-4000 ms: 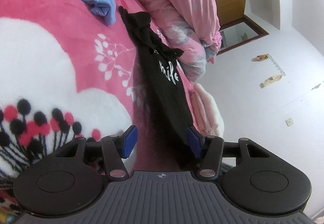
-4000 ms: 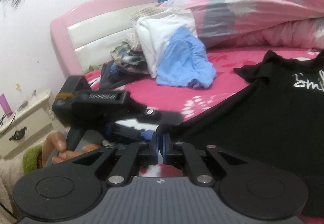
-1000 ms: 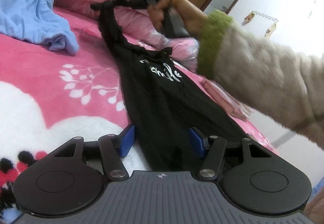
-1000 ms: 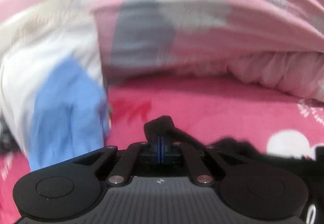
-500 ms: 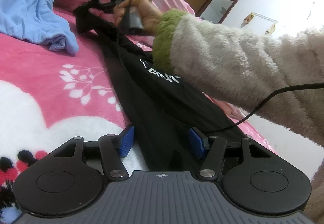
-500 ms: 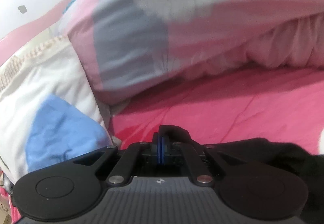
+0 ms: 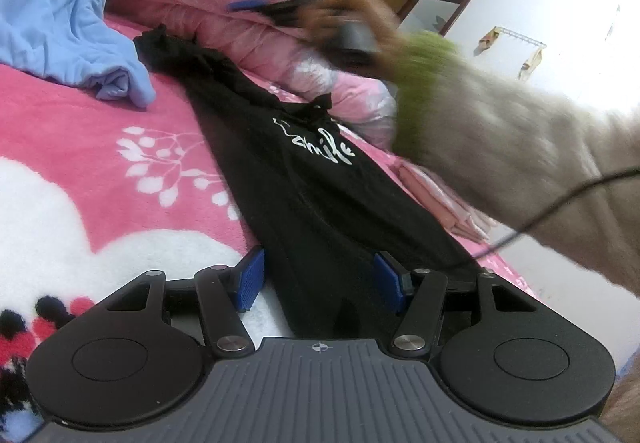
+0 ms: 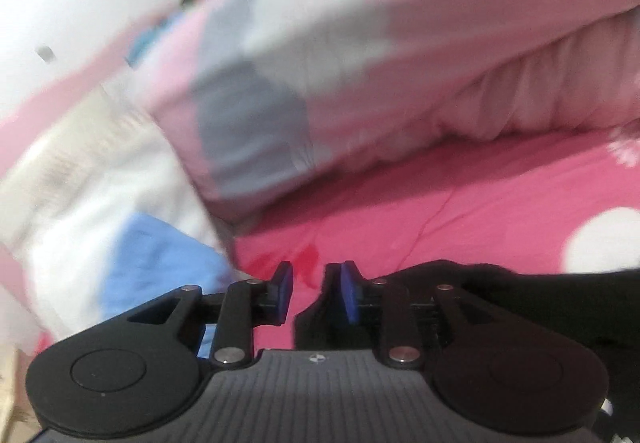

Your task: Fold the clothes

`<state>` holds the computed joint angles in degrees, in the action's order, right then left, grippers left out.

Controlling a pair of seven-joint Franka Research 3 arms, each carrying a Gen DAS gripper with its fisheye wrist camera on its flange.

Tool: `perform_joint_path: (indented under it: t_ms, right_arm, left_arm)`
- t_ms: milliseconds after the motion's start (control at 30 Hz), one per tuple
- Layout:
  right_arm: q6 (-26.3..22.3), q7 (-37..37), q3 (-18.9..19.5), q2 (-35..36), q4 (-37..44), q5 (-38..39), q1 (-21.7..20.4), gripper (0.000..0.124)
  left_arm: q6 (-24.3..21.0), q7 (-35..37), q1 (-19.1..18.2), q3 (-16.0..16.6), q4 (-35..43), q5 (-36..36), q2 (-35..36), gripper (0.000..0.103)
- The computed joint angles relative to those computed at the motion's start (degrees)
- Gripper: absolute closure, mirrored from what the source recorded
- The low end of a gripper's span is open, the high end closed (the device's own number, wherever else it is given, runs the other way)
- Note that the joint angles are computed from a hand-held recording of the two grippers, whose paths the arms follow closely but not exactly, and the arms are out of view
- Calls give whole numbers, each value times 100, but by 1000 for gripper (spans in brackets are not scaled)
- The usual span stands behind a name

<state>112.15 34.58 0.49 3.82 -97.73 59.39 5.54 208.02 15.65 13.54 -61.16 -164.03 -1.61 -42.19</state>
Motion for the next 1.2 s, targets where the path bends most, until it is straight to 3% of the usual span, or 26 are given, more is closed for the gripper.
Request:
perform_joint_path:
  t_ms: [233, 400, 467, 533, 633, 700, 867, 1033, 1100, 1133, 1200]
  right_arm:
    - [-2251, -260, -1017, -962, -180, 355, -1007, 90]
    - [-3328, -1111, -1776, -1713, -777, 33, -1613, 86]
    - [-3669, -1477, -2040, -1925, -1050, -148, -1830, 85]
    - [-3728, -1867, -2215, -2185, -1511, -382, -2063, 85]
    - [-3837, -1970, -2430, -2284, -2036, -571, -2364, 85]
    - [-3926, -1806, -2540, -2159, -2279, -586, -2585, 85]
    - [-4129, -1526, -2678, -1678, -2460, -478, -3150, 85]
    - [-4138, -1558, -2644, -1398, -2388, -380, -3552, 85]
    - [-4104, -1545, -2613, -1299, -2352, -336, -3660, 85]
    - [-4079, -1524, -2595, -1255, -2342, -313, -3703, 85]
    - [-4032, -1486, -2565, -1189, -2340, -264, -3778, 85]
  left_arm:
    - [33, -395, -722, 671, -182, -293, 224, 51]
    - [-1402, -413, -1754, 1604, -38, 142, -10, 53]
    - [-2057, -381, -2032, 1800, 157, 394, -63, 53]
    - [-2719, -350, -2241, 1900, 382, 619, -111, 53]
    - [-3652, -445, -2143, 1697, 778, 954, -183, 60]
    - [-3993, -604, -2102, 1648, 923, 1085, -167, 64]
    - [-4217, -1112, -2305, 1903, 922, 1170, -192, 64]
    - [-4504, -1388, -2344, 1958, 1118, 1508, 5, 59]
    - [-4807, -1496, -2288, 1894, 1297, 1684, 117, 71]
    - [-5115, -1532, -2274, 1855, 1437, 1767, 170, 94]
    - [-5285, -1745, -2415, 1965, 1431, 1779, 108, 99]
